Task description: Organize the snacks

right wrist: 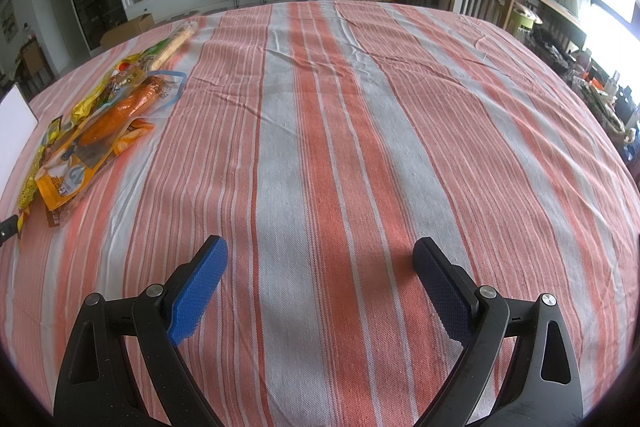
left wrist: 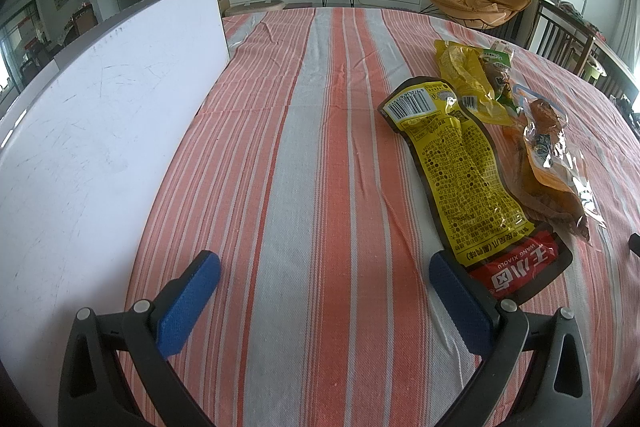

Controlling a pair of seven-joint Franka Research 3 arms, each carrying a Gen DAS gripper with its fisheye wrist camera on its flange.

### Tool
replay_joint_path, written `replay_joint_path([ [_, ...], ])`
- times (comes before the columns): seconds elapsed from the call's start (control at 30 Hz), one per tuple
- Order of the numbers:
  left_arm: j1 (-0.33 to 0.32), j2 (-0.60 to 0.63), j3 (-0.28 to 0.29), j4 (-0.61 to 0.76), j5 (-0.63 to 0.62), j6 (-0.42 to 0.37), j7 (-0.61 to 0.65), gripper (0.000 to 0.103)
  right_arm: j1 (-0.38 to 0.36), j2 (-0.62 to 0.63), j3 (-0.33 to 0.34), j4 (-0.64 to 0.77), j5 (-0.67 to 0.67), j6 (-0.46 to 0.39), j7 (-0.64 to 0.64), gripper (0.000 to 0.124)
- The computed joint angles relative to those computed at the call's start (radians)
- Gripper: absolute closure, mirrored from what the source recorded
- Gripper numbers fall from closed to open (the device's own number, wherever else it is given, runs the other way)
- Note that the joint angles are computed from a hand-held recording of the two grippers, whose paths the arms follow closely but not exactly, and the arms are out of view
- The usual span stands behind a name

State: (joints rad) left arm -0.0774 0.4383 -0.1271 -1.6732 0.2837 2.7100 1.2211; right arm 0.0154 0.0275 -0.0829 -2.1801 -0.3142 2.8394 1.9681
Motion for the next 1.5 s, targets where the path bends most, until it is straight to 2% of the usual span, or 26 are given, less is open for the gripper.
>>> replay_joint_path([
  [0.2,-0.025,0.007,0.023,0.014,0.033,-0.013,-0.072,0.0,0.0,0.001,0.0,0.001,0.0,0.0,0.0,0.028],
  [1.17,-0.009,0.013,0.003,0.019,0.029,-0.013,-0.051,0.0,0.004,0.01,-0.003,0.018,-0.009,-0.013,0.012,0.026],
  [1.3,0.044,-0.037,-0.05,-0.053,-0.038,-0.008,0.078,0.0,0.005,0.01,-0.004,0.017,-0.002,-0.012,0.006,0.026],
  [1.33,0.063,-0.051,-0.072,-0.062,-0.077,-0.036,0.129,0.0,0.005,0.01,-0.004,0.019,-0.002,-0.013,0.007,0.026],
  [1.37,0.071,-0.059,-0.082,-0.05,-0.11,-0.102,0.165,0.0,0.005,0.01,-0.004,0.018,-0.001,-0.013,0.006,0.026],
  [1.43,0.054,-0.072,-0.06,-0.022,-0.14,-0.171,0.122,0.002,0.005,0.01,-0.004,0.019,0.001,-0.012,0.005,0.026],
  [1.5,0.069,-0.091,-0.071,-0.033,-0.223,-0.103,0.097,0.002,0.005,0.011,-0.004,0.019,0.008,-0.011,-0.001,0.026],
])
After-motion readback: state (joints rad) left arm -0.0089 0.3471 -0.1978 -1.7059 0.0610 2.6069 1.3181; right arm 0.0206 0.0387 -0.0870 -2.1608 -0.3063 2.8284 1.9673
